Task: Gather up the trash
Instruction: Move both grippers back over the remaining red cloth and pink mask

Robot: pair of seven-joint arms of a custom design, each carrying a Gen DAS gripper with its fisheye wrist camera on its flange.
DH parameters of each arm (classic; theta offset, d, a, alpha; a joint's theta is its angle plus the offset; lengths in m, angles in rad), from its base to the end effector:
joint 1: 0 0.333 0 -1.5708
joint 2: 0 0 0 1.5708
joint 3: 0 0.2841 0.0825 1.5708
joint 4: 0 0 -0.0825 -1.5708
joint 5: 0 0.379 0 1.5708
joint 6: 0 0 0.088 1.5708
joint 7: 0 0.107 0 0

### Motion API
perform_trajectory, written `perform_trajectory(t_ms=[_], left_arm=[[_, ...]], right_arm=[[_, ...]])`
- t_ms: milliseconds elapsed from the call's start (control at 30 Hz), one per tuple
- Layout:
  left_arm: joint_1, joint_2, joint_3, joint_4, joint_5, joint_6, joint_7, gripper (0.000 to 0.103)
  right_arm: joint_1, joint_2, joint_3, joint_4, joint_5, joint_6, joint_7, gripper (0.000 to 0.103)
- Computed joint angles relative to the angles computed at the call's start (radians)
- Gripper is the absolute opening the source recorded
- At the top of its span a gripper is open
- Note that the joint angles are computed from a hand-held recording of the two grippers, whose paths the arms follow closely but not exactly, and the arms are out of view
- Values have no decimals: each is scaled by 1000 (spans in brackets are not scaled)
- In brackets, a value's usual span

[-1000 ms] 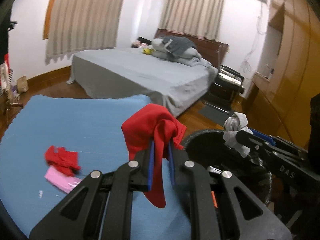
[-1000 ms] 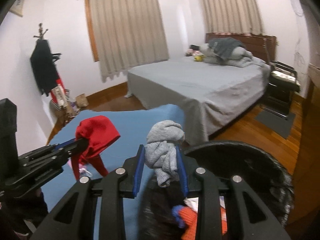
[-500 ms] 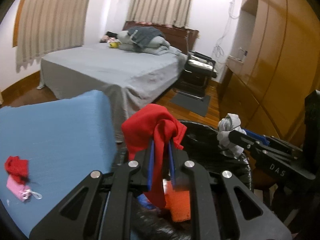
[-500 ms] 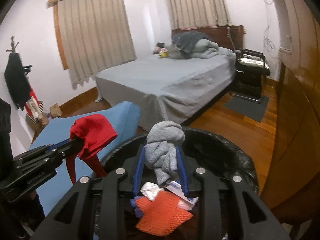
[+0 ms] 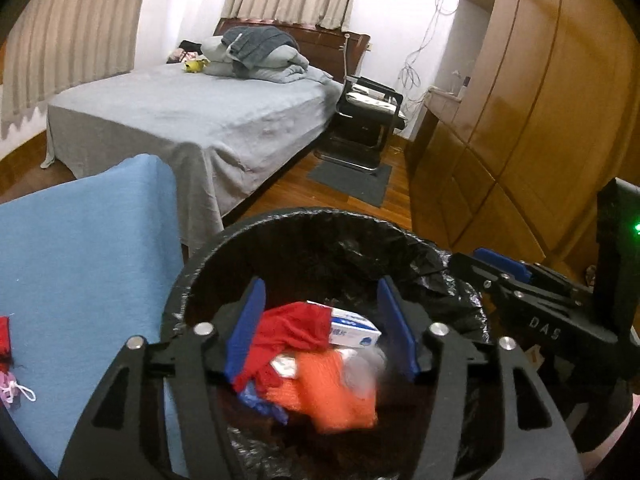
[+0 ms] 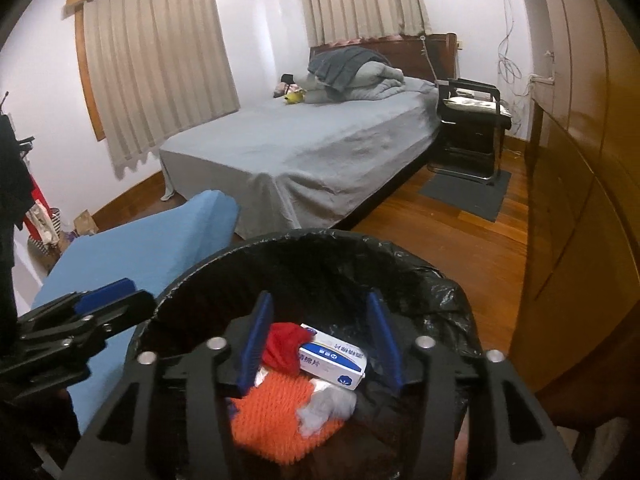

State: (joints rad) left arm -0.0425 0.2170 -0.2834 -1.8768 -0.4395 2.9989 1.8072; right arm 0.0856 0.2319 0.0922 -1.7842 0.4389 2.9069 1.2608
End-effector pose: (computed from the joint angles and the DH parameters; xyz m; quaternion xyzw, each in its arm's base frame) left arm 0.6248 -0.1655 0.4754 -0.5922 0.6683 -0.4137 0.1778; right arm 0.6541 0.0861 0.4977 -0.6631 0.6027 -0.2194 0.3859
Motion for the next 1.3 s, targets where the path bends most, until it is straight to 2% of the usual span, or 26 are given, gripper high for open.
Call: perform_trajectory(t_ms=[67, 100, 167, 200, 300, 367, 467, 600, 833, 1033, 1300], left_arm=[[-12, -18, 23, -25, 27, 24, -36, 67], [-22, -29, 42, -41, 54, 39, -67, 71], [-28, -55, 64, -74, 94, 60, -113, 74], [-37, -68, 86, -92, 131, 72, -151, 77], [-61, -117, 158, -153, 278, 105, -301, 82], [-83, -153, 229, -196, 464, 122, -479, 84], [-72, -195, 287, -232, 738, 118, -743, 85], [17, -252, 273, -273, 965, 92, -953, 86], [188, -349, 198, -353, 1101, 61, -1097, 86], [310, -404, 145, -398, 1148, 53, -1150, 86], [391, -430, 135, -437, 1145, 70, -1154, 86]], right_arm=[[7, -6, -3, -8, -10, 11, 11, 68], [10, -6, -3, -10, -14, 18, 14, 72], [15, -11, 0, -17, -20, 36, 15, 90], [18, -14, -1, -20, -25, 43, 21, 95], [11, -18, 25, -19, 5, 52, -10, 97], [18, -17, 30, -11, 5, 46, -25, 97], [22, -10, 48, 4, 31, 35, -63, 97], [47, -2, 64, 22, 52, 25, -83, 97], [92, 44, 104, 90, 83, -13, -137, 97], [137, 89, 124, 151, 70, -21, -161, 97], [197, 180, 134, 257, 2, -37, -112, 97]])
